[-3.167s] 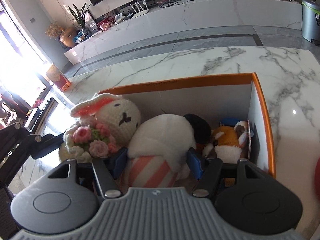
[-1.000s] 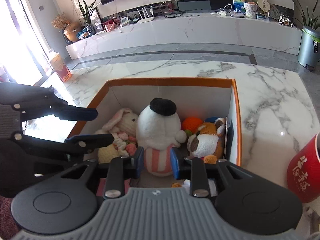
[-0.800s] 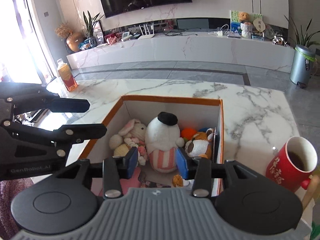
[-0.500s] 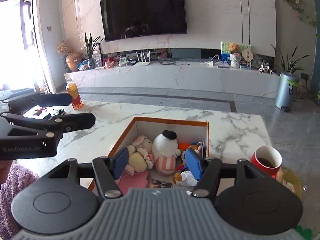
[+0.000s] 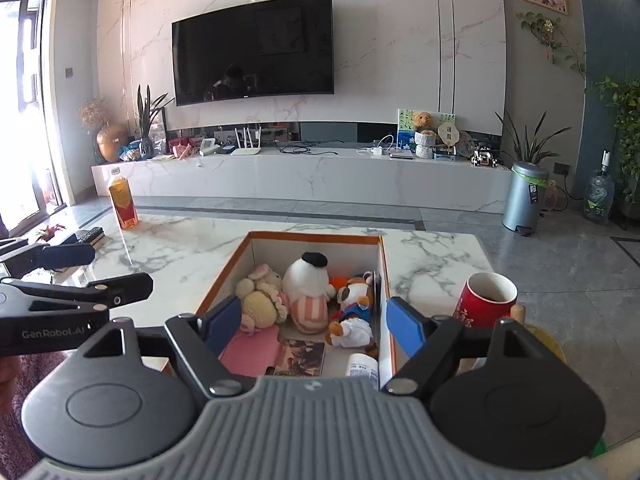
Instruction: Organize objects
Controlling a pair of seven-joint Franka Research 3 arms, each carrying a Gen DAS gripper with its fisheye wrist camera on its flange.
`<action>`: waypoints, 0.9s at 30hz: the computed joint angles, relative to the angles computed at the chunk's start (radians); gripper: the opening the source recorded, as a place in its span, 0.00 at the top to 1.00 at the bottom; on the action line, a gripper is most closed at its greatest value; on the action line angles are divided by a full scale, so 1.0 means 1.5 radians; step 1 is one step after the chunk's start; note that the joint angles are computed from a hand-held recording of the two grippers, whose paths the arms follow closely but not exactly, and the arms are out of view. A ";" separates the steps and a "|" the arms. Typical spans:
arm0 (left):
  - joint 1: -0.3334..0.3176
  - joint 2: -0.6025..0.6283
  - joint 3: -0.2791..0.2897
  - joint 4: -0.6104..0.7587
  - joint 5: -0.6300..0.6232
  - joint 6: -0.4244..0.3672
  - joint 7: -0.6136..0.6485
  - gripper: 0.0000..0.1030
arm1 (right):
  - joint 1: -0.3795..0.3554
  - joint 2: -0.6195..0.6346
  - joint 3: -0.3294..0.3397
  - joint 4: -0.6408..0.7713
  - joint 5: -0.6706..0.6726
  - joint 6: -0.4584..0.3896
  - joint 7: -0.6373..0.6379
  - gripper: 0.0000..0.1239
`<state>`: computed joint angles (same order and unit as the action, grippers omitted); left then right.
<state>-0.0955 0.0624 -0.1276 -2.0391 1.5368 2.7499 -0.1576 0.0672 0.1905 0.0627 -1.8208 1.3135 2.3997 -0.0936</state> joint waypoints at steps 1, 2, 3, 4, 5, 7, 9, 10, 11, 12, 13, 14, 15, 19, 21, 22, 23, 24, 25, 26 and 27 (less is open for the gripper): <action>0.001 0.002 0.000 -0.003 -0.013 0.000 0.008 0.09 | 0.002 0.002 0.000 -0.003 -0.007 0.004 0.005 0.35; 0.000 0.006 0.000 -0.003 -0.020 -0.003 0.013 0.09 | 0.003 0.005 0.000 -0.005 -0.012 0.008 0.010 0.35; -0.001 0.010 0.000 -0.003 -0.022 -0.005 0.016 0.09 | 0.004 0.007 0.001 -0.008 -0.013 0.013 0.009 0.35; -0.001 0.013 0.001 -0.002 -0.021 -0.003 0.016 0.09 | 0.005 0.009 0.003 -0.012 -0.011 0.018 0.004 0.35; -0.001 0.017 0.003 -0.002 -0.018 0.000 0.013 0.09 | 0.006 0.012 0.004 -0.015 -0.009 0.023 -0.001 0.35; -0.002 0.017 0.004 -0.015 -0.009 0.002 -0.003 0.09 | 0.010 0.018 0.009 -0.018 -0.009 0.036 -0.011 0.35; -0.002 0.021 0.005 -0.020 -0.017 0.008 -0.006 0.09 | 0.014 0.024 0.012 -0.019 -0.017 0.045 -0.014 0.35; -0.003 0.025 0.005 -0.021 -0.022 0.009 -0.008 0.09 | 0.014 0.026 0.014 -0.020 -0.020 0.045 -0.016 0.35; -0.003 0.027 0.006 -0.022 -0.023 0.013 -0.009 0.09 | 0.016 0.028 0.015 -0.020 -0.025 0.046 -0.015 0.35; -0.004 0.030 0.006 -0.023 -0.023 0.014 -0.013 0.09 | 0.017 0.031 0.017 -0.019 -0.030 0.048 -0.014 0.35; -0.004 0.031 0.007 -0.024 -0.028 0.014 -0.009 0.09 | 0.019 0.034 0.018 -0.019 -0.036 0.052 -0.013 0.35; -0.004 0.031 0.008 -0.025 -0.030 0.015 -0.009 0.09 | 0.021 0.036 0.020 -0.019 -0.042 0.057 -0.010 0.35; -0.003 0.031 0.010 -0.028 -0.034 0.018 -0.008 0.09 | 0.023 0.040 0.021 -0.017 -0.048 0.059 -0.007 0.35; 0.000 0.029 0.014 -0.035 -0.041 0.023 -0.010 0.09 | 0.026 0.051 0.027 -0.013 -0.067 0.070 0.007 0.35; 0.002 0.030 0.015 -0.035 -0.044 0.026 -0.009 0.09 | 0.026 0.053 0.031 -0.013 -0.070 0.073 0.009 0.35; 0.003 0.030 0.016 -0.035 -0.046 0.028 -0.009 0.09 | 0.026 0.054 0.032 -0.012 -0.073 0.074 0.009 0.35; 0.003 0.029 0.016 -0.037 -0.045 0.029 -0.010 0.09 | 0.026 0.054 0.034 -0.013 -0.073 0.077 0.007 0.35; 0.005 0.029 0.017 -0.036 -0.046 0.034 -0.009 0.09 | 0.027 0.055 0.035 -0.013 -0.075 0.079 0.007 0.35; 0.006 0.029 0.017 -0.036 -0.047 0.036 -0.009 0.09 | 0.028 0.055 0.036 -0.013 -0.076 0.082 0.008 0.35; 0.006 0.027 0.017 -0.037 -0.045 0.036 -0.010 0.09 | 0.028 0.055 0.037 -0.014 -0.077 0.084 0.008 0.35; 0.006 0.027 0.018 -0.037 -0.042 0.036 -0.013 0.09 | 0.029 0.055 0.038 -0.013 -0.078 0.084 0.009 0.35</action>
<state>-0.0868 0.1024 -0.1013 -2.0950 1.4745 2.8040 -0.1777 0.1100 0.2731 0.1194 -1.8410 1.1960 2.5261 -0.0801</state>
